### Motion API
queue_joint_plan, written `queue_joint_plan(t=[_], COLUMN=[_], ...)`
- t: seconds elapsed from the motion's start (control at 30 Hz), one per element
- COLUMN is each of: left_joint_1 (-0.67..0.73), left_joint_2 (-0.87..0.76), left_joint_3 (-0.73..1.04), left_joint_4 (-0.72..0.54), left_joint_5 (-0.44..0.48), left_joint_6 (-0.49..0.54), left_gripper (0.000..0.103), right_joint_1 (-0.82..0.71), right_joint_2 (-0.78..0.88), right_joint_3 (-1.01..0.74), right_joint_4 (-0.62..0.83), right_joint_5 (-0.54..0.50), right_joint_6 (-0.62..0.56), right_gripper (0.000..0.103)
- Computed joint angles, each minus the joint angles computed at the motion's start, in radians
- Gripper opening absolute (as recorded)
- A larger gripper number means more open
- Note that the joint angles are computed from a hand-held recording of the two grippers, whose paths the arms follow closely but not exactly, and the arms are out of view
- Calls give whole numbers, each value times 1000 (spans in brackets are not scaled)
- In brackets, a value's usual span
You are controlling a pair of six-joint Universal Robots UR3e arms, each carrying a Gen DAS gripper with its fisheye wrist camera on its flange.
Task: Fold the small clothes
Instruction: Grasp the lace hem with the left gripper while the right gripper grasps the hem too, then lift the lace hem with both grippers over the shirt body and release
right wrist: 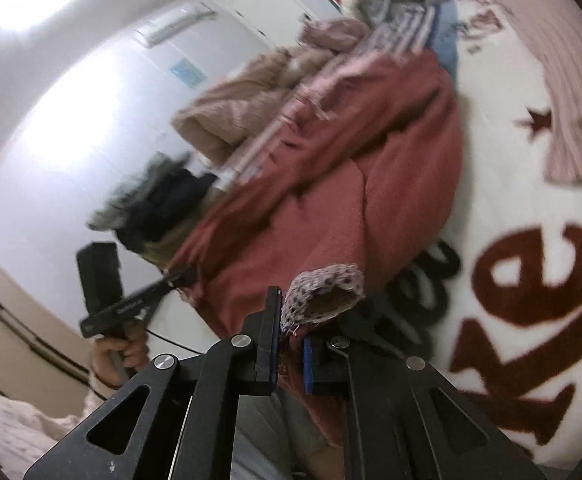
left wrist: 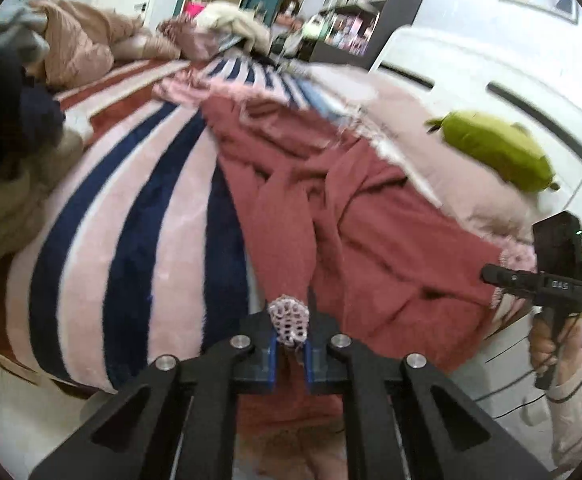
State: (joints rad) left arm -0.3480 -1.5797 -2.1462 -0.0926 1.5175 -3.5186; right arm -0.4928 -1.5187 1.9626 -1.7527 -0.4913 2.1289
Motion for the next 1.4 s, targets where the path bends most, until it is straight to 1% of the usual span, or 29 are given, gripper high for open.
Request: queue_joint_plan(t=[0.1, 0.2, 0.27, 0.33, 0.37, 0.43, 0.47, 0.5, 0.53, 0.6, 0.63, 0.67, 0.7, 0.73, 0.77, 0.8, 0.87, 0.93, 1.0, 1.03, 1.1, 1.13, 1.17, 1.2, 1.23, 1.27, 1.33, 1.37, 1.4], left_joint_1=[6, 15, -19, -37, -44, -46, -46, -40, -21, 48, 71, 110, 140, 148, 161, 167, 188, 208, 223, 222, 218, 221, 230, 238, 245, 255, 270, 272, 273], left_joint_2=[80, 179, 234, 294, 321, 334, 321, 294, 275, 204, 161, 102, 39, -43, -143, -229, -415, -579, -727, -780, -801, -772, -717, -664, -613, -545, -440, -383, -348], left_joint_3=[-12, -15, 5, 10, 22, 62, 88, 119, 139, 200, 240, 301, 364, 468, 573, 678, 887, 1096, 1306, 1376, 1389, 1333, 1240, 1168, 1107, 1027, 922, 856, 814], left_joint_4=[4, -18, -52, -77, -97, -132, -146, -157, -163, -174, -183, -215, -242, -309, -351, -405, -483, -603, -768, -825, -859, -824, -761, -724, -701, -668, -660, -650, -644], left_joint_5=[-22, -50, -10, 5, 14, 39, 57, 75, 67, 7, -9, -53, -82, -67, -53, -37, -33, -52, -81, -78, -75, -90, -119, -143, -167, -193, -222, -219, -208], left_joint_6=[-14, -31, -25, -19, -14, 6, 22, 40, 47, 73, 87, 111, 123, 128, 146, 152, 183, 185, 178, 179, 200, 215, 231, 243, 258, 275, 302, 309, 318], left_gripper=[6, 6, 6, 6, 6, 7, 7, 7, 7, 7, 7, 7, 7, 7, 7, 7, 7, 8, 9, 11, 21, 34, 57, 70, 86, 86, 86, 86, 86], right_joint_1=[-32, -68, -92, -133, -145, -150, -142, -124, -109, -60, -28, 13, 52, 94, 121, 165, 228, 286, 326, 338, 351, 346, 336, 328, 318, 304, 270, 249, 242], right_joint_2=[-42, -96, -132, -162, -182, -207, -213, -220, -221, -177, -137, -56, 11, 110, 179, 282, 458, 640, 802, 862, 930, 922, 898, 874, 827, 767, 650, 581, 543], right_joint_3=[-61, -141, -199, -272, -300, -317, -321, -304, -282, -254, -240, -262, -293, -365, -441, -546, -755, -964, -1174, -1279, -1368, -1350, -1311, -1284, -1222, -1142, -1015, -937, -892], right_joint_4=[207, 488, 679, 916, 987, 996, 955, 831, 702, 401, 191, -18, -206, -341, -392, -464, -500, -513, -427, -338, -253, -247, -249, -246, -263, -286, -249, -217, -207], right_joint_5=[57, 93, 106, 113, 116, 125, 135, 150, 158, 167, 158, 141, 94, 50, 3, -54, -158, -264, -352, -385, -414, -404, -382, -367, -357, -352, -320, -303, -304], right_joint_6=[-118, -303, -425, -589, -626, -604, -561, -456, -353, -112, 49, 200, 359, 481, 549, 646, 758, 869, 918, 912, 890, 871, 842, 820, 796, 767, 669, 611, 587], right_gripper=[3, 3, 3, 3, 3, 3, 3, 3, 3, 3, 3, 3, 3, 3, 3, 3, 3, 3, 4, 6, 7, 13, 26, 34, 47, 52, 52, 52, 52])
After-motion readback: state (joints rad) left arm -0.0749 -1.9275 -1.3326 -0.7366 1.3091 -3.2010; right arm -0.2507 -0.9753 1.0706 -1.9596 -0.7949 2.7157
